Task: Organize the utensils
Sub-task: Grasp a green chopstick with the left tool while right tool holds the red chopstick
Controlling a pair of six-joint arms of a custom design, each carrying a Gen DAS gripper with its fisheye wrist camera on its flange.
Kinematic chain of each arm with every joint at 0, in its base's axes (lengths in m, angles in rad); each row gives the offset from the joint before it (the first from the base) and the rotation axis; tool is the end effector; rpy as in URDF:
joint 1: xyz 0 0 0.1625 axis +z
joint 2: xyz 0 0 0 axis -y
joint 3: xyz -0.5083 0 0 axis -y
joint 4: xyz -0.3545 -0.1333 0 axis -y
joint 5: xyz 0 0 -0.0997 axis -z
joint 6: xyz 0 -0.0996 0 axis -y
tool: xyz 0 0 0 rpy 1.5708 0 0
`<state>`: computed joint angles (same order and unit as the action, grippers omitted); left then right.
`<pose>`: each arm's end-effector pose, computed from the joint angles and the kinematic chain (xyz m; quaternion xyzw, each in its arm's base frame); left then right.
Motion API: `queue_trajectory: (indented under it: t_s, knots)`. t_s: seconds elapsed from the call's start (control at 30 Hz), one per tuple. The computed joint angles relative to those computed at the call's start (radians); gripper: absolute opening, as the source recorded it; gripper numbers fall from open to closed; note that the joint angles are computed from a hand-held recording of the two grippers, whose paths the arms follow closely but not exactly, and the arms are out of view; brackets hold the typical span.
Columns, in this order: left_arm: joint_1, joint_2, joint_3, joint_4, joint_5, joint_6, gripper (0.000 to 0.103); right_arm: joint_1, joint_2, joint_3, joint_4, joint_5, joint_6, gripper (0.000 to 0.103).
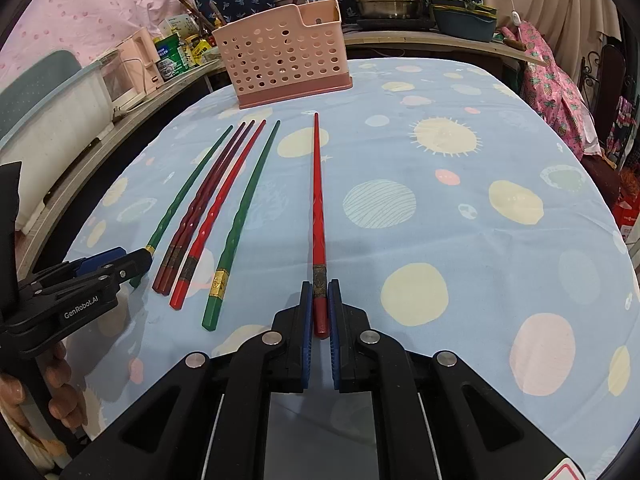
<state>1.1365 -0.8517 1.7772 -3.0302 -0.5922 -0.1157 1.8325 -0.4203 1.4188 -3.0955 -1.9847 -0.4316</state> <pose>-0.0827 -0.6915 0.2646 0.0126 0.8603 -0.3472 0.3731 0.2940 -0.7371 0.0431 0.2708 -0.9069 0.2368 0.2193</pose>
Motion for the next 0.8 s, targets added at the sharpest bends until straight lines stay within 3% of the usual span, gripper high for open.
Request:
queue_trajectory:
  t_s: [0.17, 0.8]
  knots:
    - [0.007, -0.011, -0.001, 0.010, -0.020, -0.010, 0.009, 0.000, 0.000, 0.000, 0.001, 0.001, 0.001, 0.007]
    - [-0.023, -0.052, -0.002, -0.018, -0.034, 0.009, 0.007, 0.015, -0.027, -0.013, -0.040, 0.034, -0.019, 0.007]
